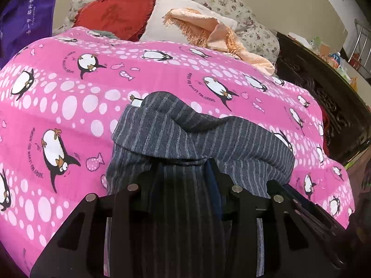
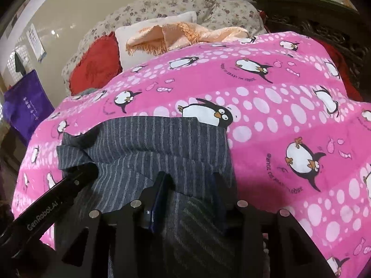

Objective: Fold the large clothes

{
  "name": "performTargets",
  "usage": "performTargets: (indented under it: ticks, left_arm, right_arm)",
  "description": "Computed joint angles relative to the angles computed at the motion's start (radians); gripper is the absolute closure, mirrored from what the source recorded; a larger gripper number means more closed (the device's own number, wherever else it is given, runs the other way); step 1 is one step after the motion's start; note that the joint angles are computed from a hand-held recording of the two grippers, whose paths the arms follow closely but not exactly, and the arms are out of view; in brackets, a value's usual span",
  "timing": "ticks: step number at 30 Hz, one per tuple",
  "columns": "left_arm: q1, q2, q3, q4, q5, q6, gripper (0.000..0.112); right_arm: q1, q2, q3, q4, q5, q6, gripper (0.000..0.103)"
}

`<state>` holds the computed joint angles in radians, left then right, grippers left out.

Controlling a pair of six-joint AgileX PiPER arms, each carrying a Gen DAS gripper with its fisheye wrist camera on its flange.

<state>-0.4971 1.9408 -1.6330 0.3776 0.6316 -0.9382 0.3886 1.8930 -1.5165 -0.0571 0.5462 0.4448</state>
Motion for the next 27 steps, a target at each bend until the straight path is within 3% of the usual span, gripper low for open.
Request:
performTargets:
  ticks: [4,5,8,10,11,12,15,20,24,27]
  left_arm:
    - [0.001,0.037,-0.105,-0.06,0.098,0.087,0.068]
    - [0.015,0.046,-0.167,-0.148,0.154,0.18,0.061]
    - [0.068,-0.038,-0.192,-0.356,0.228,0.385,0.061]
    - [0.088,-0.157,-0.079,-0.388,0.17,0.452,0.042]
    - [0.088,-0.238,0.014,-0.352,0.13,0.457,0.022]
    - [0.083,-0.297,0.096,-0.315,0.089,0.449,0.018]
    - [0.091,-0.432,0.346,-0.355,-0.007,0.5,0.018]
    - [0.069,-0.507,0.616,-0.675,-0.13,0.753,0.018]
    - [-0.003,-0.521,0.721,-0.603,-0.255,0.693,0.017]
    - [0.017,-0.523,0.748,-0.733,-0.287,0.803,0.016]
  right_arm:
    - [-0.008,-0.007,0.005,0.038,-0.009,-0.027,0.065]
    - [-0.022,-0.012,0.009,0.101,-0.009,-0.076,0.064]
    - [-0.109,-0.08,0.029,0.401,0.03,-0.264,0.064]
    - [-0.184,-0.175,0.064,0.554,0.055,-0.381,0.059]
    - [-0.21,-0.217,0.081,0.57,0.063,-0.425,0.048]
    - [-0.236,-0.273,0.104,0.548,0.08,-0.453,0.029]
    - [-0.311,-0.364,0.185,0.628,0.129,-0.616,0.023]
    - [-0.429,-0.434,0.402,0.882,0.24,-0.946,0.023]
    - [-0.494,-0.361,0.547,1.177,0.349,-1.237,0.023]
    - [-0.489,-0.238,0.537,1.271,0.46,-1.344,0.022]
